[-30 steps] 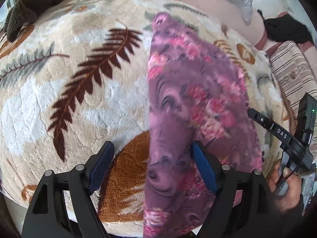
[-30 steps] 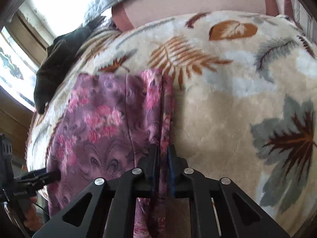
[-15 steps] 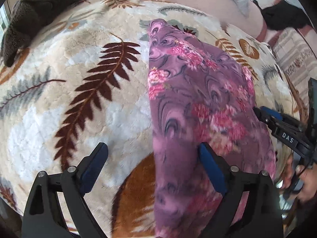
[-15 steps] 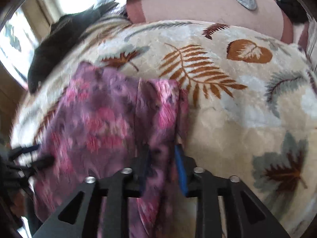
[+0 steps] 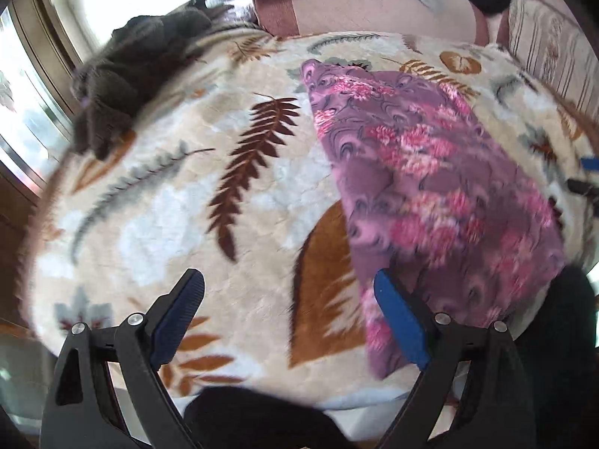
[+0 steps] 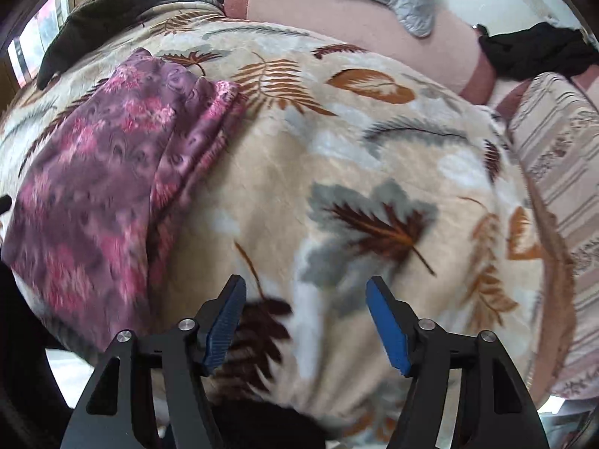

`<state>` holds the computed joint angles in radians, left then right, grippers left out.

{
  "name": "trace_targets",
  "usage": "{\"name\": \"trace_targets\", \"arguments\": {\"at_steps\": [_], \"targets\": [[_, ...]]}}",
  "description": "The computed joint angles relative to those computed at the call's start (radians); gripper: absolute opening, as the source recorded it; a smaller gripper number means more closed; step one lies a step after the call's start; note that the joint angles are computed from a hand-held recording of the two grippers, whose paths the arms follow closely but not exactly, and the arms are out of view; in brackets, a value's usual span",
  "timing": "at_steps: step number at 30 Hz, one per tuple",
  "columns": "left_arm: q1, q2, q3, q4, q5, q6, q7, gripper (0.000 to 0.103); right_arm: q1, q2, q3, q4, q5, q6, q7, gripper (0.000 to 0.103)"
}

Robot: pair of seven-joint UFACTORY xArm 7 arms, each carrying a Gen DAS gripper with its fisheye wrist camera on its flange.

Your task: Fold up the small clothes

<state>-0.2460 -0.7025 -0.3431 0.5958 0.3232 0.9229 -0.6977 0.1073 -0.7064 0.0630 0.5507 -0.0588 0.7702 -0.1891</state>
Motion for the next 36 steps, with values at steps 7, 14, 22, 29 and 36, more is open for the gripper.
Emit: {"name": "trace_targets", "arguments": {"at_steps": [7,14,22,29,36], "targets": [[-0.034,-0.053,-0.058,-0.011,0.014,0.067,-0.031,0.093,0.003,-0.155,0.013,-0.06,-0.042,0.022,-0.044,0.084],[-0.094,-0.065,-0.079,0.001,-0.023,0.08,-0.055,0.093,0.025,-0.273,0.006,-0.092,-0.03,0.049,-0.09,0.088],[-0.137,-0.066,-0.085,0.007,-0.048,0.072,-0.054,0.093,0.016,-0.318,-0.006,-0.102,0.002,0.081,-0.091,0.088],[-0.161,-0.06,-0.09,0.023,-0.074,0.072,-0.047,0.093,0.025,-0.333,-0.004,-0.11,0.012,0.086,-0.097,0.088],[-0.175,-0.046,-0.104,0.034,-0.085,0.073,-0.048,0.093,0.024,-0.34,-0.019,-0.116,0.027,0.092,-0.101,0.088]]}}
